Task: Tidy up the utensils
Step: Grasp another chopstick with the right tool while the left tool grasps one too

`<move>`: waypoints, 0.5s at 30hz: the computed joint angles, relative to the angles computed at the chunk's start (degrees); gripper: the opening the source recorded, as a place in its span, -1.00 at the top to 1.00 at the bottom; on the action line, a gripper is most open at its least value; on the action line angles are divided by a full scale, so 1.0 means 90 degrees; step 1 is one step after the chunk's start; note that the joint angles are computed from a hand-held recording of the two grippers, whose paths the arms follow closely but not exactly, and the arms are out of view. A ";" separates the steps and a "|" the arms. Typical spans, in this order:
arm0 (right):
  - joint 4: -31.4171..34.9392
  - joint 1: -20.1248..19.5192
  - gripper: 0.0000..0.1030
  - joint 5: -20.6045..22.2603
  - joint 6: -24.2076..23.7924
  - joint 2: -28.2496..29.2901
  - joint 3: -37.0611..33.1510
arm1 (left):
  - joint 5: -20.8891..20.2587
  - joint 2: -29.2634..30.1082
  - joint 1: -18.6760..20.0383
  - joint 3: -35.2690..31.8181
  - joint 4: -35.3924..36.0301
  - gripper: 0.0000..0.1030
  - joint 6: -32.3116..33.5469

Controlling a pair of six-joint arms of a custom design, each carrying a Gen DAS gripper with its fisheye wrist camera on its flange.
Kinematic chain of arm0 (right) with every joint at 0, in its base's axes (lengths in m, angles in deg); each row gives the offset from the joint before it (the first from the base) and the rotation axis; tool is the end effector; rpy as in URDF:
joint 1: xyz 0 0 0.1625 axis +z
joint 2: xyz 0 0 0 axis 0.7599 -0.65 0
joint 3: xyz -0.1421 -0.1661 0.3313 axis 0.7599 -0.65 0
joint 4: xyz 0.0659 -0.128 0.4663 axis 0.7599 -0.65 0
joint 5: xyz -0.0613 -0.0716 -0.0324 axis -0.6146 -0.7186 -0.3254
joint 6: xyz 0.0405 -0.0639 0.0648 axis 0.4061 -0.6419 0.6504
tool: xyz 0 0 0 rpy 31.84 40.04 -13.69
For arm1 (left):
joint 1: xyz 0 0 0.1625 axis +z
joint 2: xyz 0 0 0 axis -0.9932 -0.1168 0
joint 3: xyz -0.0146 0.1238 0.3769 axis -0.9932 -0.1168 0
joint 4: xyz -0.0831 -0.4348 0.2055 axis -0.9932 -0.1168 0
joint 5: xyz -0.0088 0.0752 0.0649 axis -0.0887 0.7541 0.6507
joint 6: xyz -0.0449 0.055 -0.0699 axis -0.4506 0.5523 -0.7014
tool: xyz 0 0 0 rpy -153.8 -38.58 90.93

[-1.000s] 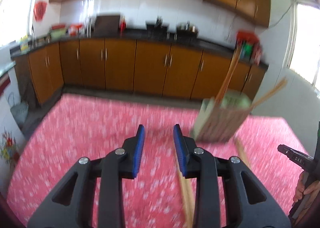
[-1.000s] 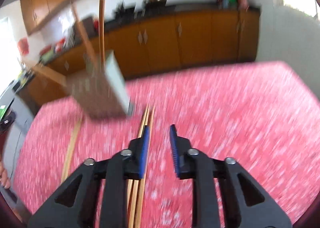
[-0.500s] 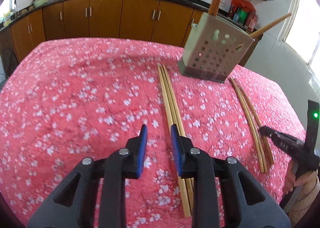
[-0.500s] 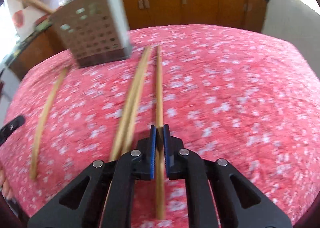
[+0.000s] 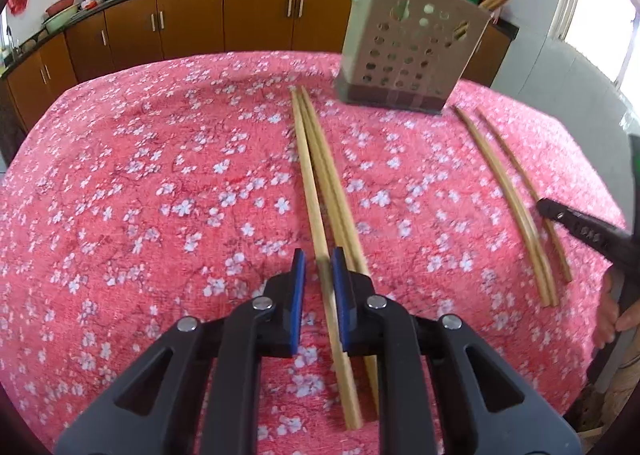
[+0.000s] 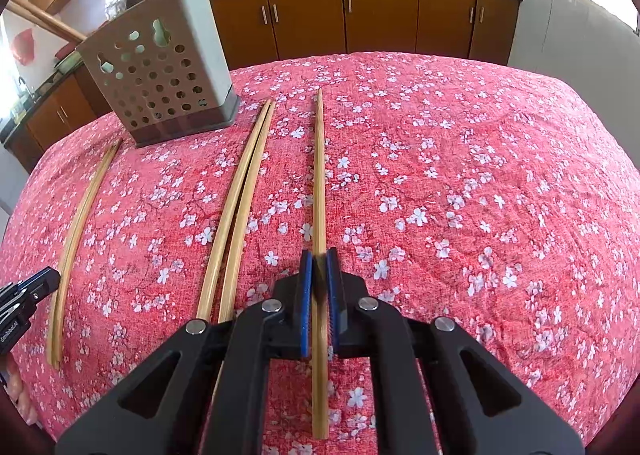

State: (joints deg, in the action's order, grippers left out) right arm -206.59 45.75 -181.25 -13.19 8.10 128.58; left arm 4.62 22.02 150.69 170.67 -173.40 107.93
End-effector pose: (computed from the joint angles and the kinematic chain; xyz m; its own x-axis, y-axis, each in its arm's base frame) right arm 0.1189 -0.6500 0.1183 -0.7103 0.4380 0.5510 -0.1378 0.6812 -0.7191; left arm -0.1227 -0.7598 0.1256 -0.6771 0.5077 -0.5327 0.6733 0.7195 -0.1701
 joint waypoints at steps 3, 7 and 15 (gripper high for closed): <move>-0.0027 0.0029 0.83 0.0050 -0.0054 -0.0023 0.0098 | 0.0080 0.0019 -0.0014 0.0013 -0.0085 0.72 0.0087; -0.0164 0.0065 0.82 0.0119 -0.0211 0.0017 0.0166 | 0.0282 0.0145 -0.0047 -0.0090 -0.0212 0.82 0.0138; -0.0472 -0.0101 0.84 -0.0040 -0.0237 0.0075 -0.0076 | 0.0670 0.0756 0.0209 -0.1241 -0.0186 0.83 -0.0140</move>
